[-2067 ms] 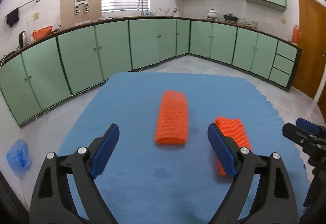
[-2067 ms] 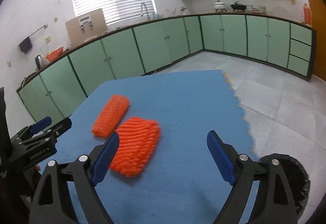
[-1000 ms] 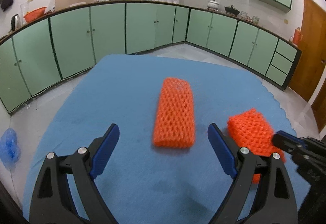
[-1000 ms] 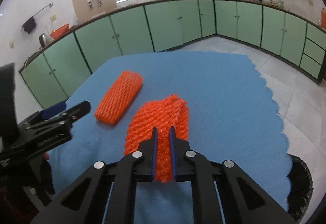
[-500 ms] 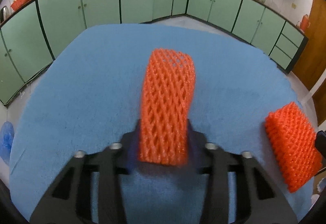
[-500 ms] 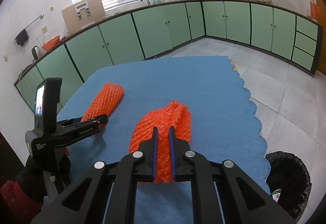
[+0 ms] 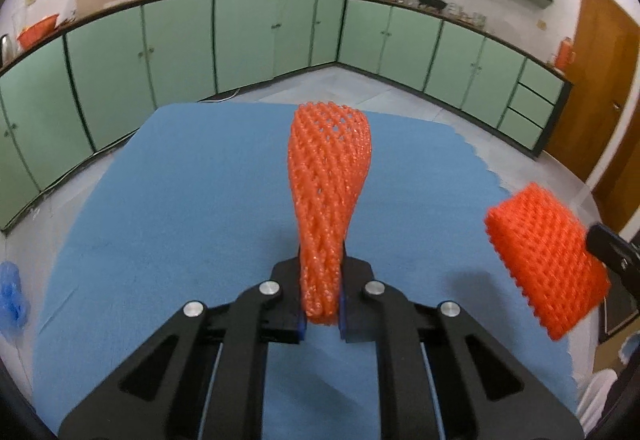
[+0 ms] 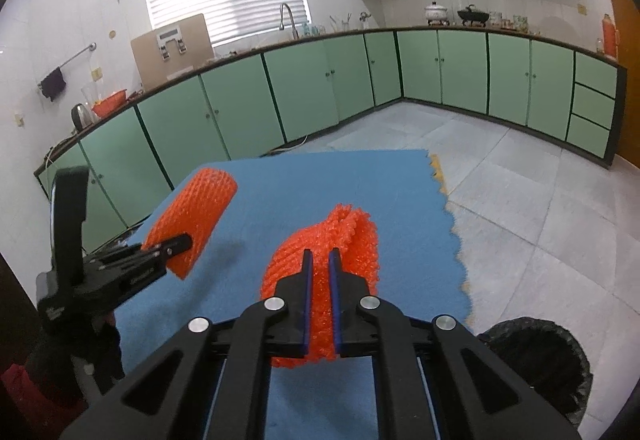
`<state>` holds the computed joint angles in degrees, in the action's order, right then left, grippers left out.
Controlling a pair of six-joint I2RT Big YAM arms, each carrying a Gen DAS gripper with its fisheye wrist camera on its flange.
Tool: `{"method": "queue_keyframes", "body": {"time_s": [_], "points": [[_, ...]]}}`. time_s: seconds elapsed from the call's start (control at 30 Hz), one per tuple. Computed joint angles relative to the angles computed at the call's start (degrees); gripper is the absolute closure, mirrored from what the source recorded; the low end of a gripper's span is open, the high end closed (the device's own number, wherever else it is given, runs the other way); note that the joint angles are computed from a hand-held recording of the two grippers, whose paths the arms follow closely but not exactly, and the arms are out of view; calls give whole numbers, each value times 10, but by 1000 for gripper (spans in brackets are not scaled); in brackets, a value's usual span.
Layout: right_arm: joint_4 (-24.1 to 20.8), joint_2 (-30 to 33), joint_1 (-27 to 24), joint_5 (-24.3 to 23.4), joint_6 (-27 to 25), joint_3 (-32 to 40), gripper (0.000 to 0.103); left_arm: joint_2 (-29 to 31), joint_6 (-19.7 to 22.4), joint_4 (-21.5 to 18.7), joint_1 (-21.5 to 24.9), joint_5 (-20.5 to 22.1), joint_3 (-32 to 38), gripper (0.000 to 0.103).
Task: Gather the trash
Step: 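Carry both orange foam nets over the black bin and open both grippers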
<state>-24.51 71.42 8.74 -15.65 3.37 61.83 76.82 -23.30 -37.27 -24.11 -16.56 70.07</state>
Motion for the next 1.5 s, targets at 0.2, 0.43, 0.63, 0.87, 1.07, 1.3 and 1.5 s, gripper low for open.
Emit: {"method": "queue_keyframes", "body": {"time_s": [0.2, 0.43, 0.63, 0.87, 1.07, 1.3, 1.5], "points": [[-2, -37, -32, -5, -5, -13, 96, 8, 2, -1, -48, -9, 27, 94], [-4, -76, -79, -12, -5, -32, 98, 23, 10, 13, -106, -17, 54, 94], [-11, -103, -129, -19, -13, -47, 103, 54, 19, 19, -150, 0, 83, 94], [-14, -119, -200, -28, -10, -71, 103, 108, 30, 10, -193, 27, 123, 94], [-6, -118, -256, -42, -1, -84, 103, 159, 40, -15, -210, 69, 170, 88], [1, -119, -321, -68, -3, -102, 103, 222, 56, -32, -238, 85, 226, 88], [-2, -115, -363, -78, -10, -111, 103, 256, 57, -32, -255, 92, 247, 41]]}}
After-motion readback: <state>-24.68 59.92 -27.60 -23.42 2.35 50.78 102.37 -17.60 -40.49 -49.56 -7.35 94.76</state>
